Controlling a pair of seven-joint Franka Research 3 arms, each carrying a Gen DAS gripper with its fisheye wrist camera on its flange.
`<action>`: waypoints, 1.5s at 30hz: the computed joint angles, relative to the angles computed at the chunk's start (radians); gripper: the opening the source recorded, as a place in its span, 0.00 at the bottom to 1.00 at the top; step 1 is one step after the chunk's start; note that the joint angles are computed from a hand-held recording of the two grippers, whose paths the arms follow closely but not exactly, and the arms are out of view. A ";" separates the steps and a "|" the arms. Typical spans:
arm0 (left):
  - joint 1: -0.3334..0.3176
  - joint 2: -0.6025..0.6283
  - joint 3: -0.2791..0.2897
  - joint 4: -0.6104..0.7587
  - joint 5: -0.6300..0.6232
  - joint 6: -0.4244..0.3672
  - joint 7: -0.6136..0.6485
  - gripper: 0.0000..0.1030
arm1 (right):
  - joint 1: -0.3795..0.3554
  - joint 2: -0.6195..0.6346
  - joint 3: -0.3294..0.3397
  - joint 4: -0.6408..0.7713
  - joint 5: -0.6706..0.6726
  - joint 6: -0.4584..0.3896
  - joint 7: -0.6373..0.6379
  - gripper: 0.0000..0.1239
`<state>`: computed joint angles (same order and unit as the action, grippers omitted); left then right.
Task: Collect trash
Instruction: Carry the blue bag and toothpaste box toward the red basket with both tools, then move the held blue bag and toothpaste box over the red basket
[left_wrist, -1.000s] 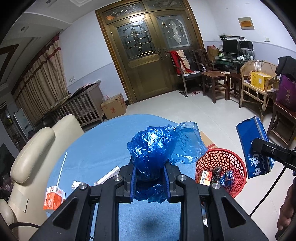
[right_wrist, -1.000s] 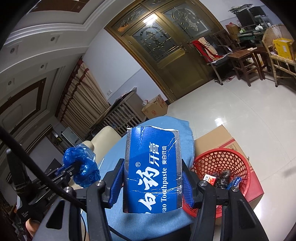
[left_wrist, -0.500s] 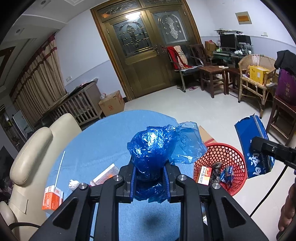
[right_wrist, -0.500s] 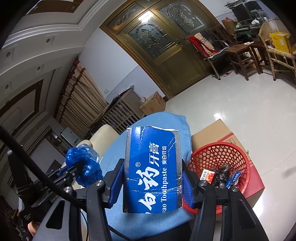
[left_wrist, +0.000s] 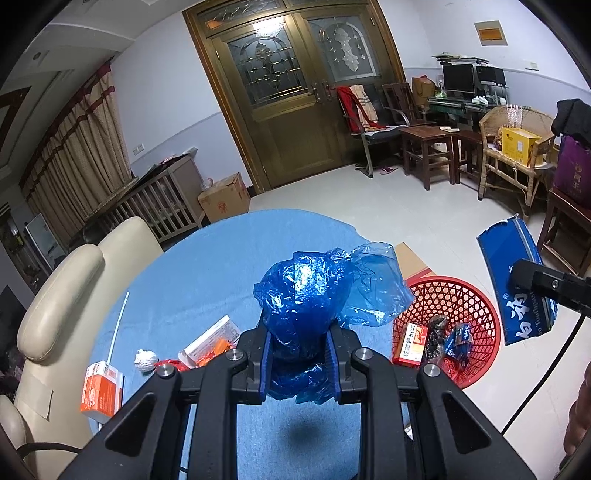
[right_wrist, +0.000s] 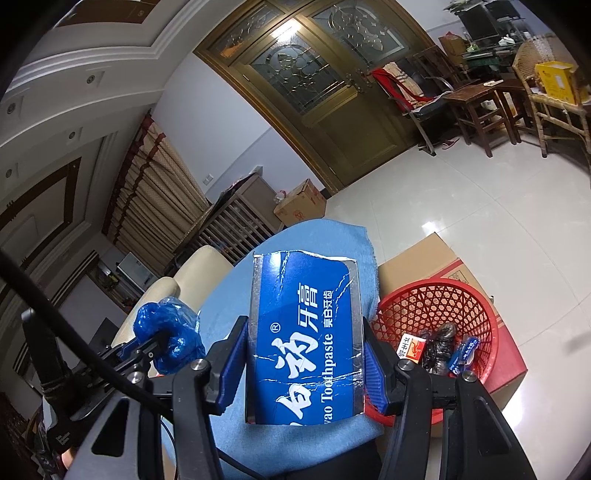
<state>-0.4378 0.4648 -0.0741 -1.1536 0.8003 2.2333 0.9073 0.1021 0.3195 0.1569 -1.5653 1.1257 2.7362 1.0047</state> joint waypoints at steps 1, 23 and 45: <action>0.002 -0.005 0.000 -0.010 -0.001 0.005 -0.003 0.25 | 0.001 0.002 0.000 0.003 -0.002 0.000 0.003 0.47; 0.037 0.005 -0.021 -0.069 -0.085 0.005 0.007 0.25 | 0.006 0.095 0.003 0.075 -0.161 -0.031 0.131 0.48; 0.056 -0.002 -0.018 -0.095 -0.116 0.004 -0.003 0.25 | -0.006 0.146 0.027 0.111 -0.227 -0.040 0.201 0.48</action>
